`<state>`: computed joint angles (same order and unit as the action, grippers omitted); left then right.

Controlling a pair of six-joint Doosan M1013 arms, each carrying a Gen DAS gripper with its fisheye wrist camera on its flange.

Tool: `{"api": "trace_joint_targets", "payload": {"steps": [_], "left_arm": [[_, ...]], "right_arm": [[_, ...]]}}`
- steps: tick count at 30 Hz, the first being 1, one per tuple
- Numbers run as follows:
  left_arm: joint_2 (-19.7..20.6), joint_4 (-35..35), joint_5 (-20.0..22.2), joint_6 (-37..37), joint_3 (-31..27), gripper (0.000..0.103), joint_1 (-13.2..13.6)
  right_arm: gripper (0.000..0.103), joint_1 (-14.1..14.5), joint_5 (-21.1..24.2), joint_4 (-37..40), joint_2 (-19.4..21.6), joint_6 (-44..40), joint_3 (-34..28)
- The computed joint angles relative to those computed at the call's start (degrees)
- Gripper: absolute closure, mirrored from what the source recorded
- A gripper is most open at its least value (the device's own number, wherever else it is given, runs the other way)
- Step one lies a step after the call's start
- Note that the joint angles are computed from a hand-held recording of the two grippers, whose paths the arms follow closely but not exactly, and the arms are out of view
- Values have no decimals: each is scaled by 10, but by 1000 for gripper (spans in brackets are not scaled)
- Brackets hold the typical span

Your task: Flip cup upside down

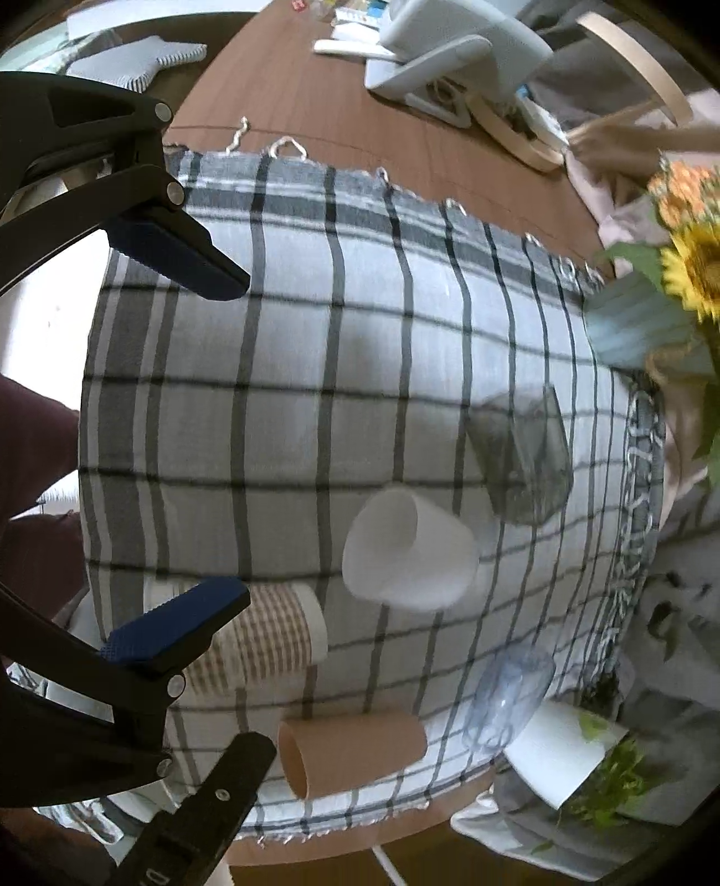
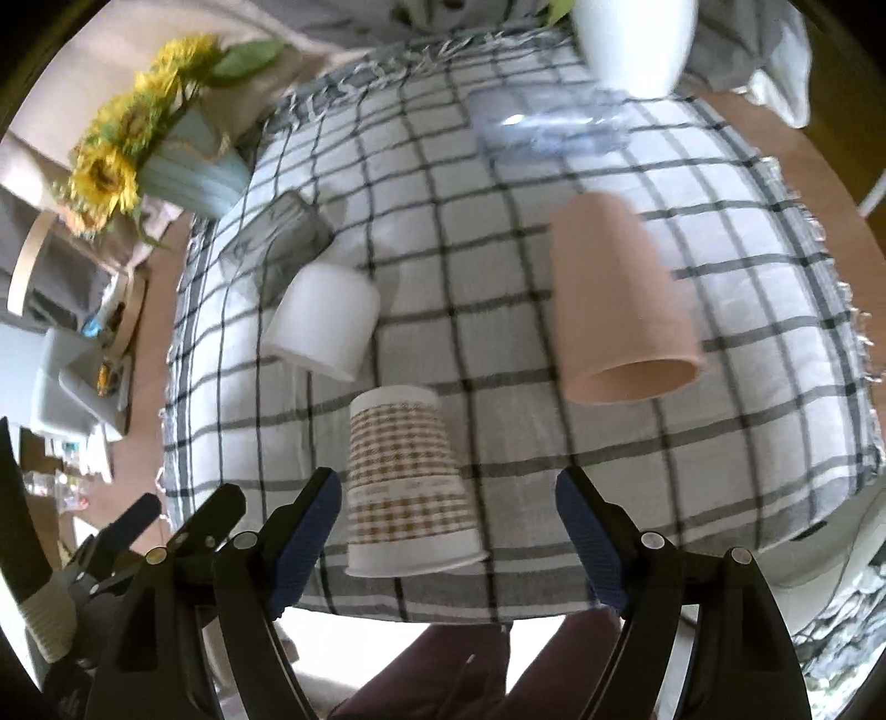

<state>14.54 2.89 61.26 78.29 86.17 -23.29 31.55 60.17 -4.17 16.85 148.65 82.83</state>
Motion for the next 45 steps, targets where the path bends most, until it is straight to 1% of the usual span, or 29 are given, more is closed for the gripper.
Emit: {"api": "trace_joint_targets", "payload": {"steps": [4, 8, 11, 19, 21, 22, 25, 27, 29, 30, 32, 34, 37, 41, 45], "left_arm": [[10, -38, 11, 25, -13, 1, -8], [22, -65, 22, 40, -27, 1, -18], [30, -70, 25, 41, -36, 2, -25], [66, -74, 59, 31, -65, 6, -38], [71, -72, 63, 32, -68, 7, -40], [73, -70, 63, 32, -68, 10, -42], [78, -53, 59, 30, -69, 11, -47], [84, -56, 65, 29, -73, 16, -46], [91, -67, 74, 29, -78, 24, -45], [92, -67, 76, 30, -79, 25, -45], [96, -62, 81, 28, -81, 31, -47], [97, -66, 82, 28, -80, 34, -46], [96, -79, 80, 36, -77, 46, -42], [91, -67, 73, 37, -75, 46, -47], [82, -78, 61, 40, -74, 46, -48]], "right_arm": [[23, -2, 9, -38, -15, 34, 11], [23, -11, 9, -41, -27, 58, 28], [23, -19, 6, -37, -37, 75, 44], [23, -40, 0, -24, -55, 104, 78], [23, -45, -1, -18, -57, 105, 85], [23, -47, -1, -15, -57, 103, 87], [23, -53, 3, -7, -57, 93, 91], [23, -54, 7, -6, -55, 90, 91], [23, -55, 7, -3, -55, 90, 92], [23, -56, 7, -1, -55, 89, 93], [23, -58, 8, 5, -53, 86, 93], [23, -59, 9, 9, -52, 82, 92], [23, -60, 10, 10, -50, 83, 92], [23, -62, 9, 15, -49, 77, 93], [23, -61, 5, 15, -52, 77, 94]]}}
